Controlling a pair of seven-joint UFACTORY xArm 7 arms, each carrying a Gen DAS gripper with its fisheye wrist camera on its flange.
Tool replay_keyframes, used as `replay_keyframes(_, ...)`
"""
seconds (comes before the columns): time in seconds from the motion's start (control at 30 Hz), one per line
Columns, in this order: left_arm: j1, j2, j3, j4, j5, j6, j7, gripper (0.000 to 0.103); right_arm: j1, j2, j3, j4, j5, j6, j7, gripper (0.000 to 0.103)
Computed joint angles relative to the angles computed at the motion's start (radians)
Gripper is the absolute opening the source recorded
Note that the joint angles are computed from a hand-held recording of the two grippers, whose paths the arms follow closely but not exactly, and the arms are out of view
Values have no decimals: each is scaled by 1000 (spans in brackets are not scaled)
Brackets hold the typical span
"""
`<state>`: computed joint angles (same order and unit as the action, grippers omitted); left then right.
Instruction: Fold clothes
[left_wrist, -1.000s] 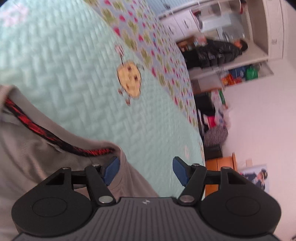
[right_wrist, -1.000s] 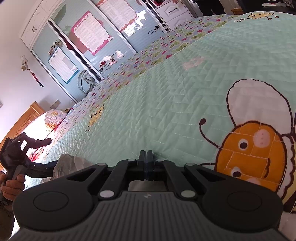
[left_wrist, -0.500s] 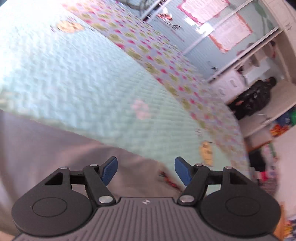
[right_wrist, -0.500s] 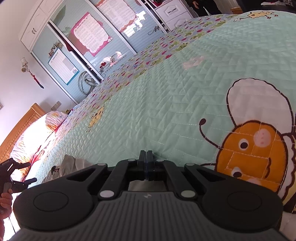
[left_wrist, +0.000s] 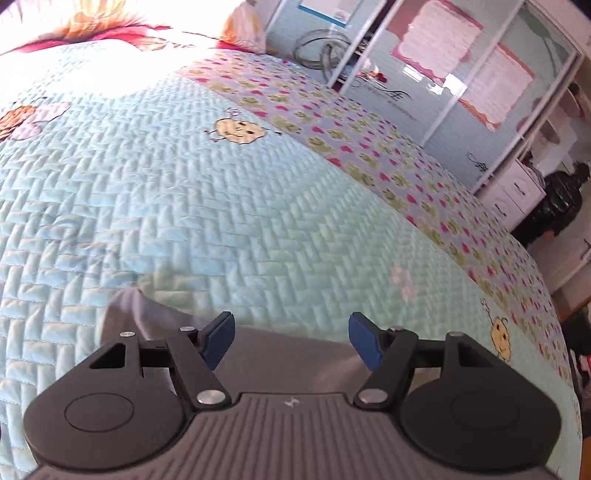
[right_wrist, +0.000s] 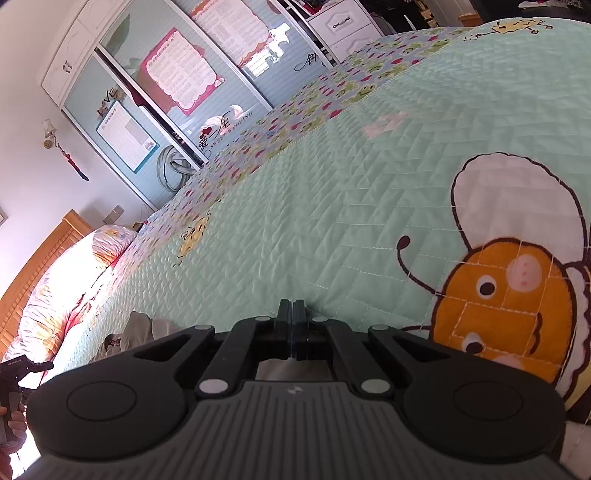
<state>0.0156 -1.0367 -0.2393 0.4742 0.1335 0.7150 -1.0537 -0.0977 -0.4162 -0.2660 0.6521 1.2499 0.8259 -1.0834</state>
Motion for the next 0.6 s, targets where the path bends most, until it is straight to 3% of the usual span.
replay_keyframes(0.13, -10, 110, 7, 34, 51, 0, 106, 69, 1, -4, 3, -4, 3, -9, -4, 0)
replay_keyframes(0.27, -61, 218, 12, 63, 94, -68, 250, 67, 2, -5, 1, -7, 5, -11, -9, 0)
replay_keyframes(0.43, -104, 252, 38, 39, 113, -115, 416, 65, 2, -5, 1, -7, 6, -11, -10, 0)
replay_keyframes(0.6, -73, 246, 19, 11, 148, -138, 482, 65, 4, -10, 4, -10, 5, -18, -8, 0)
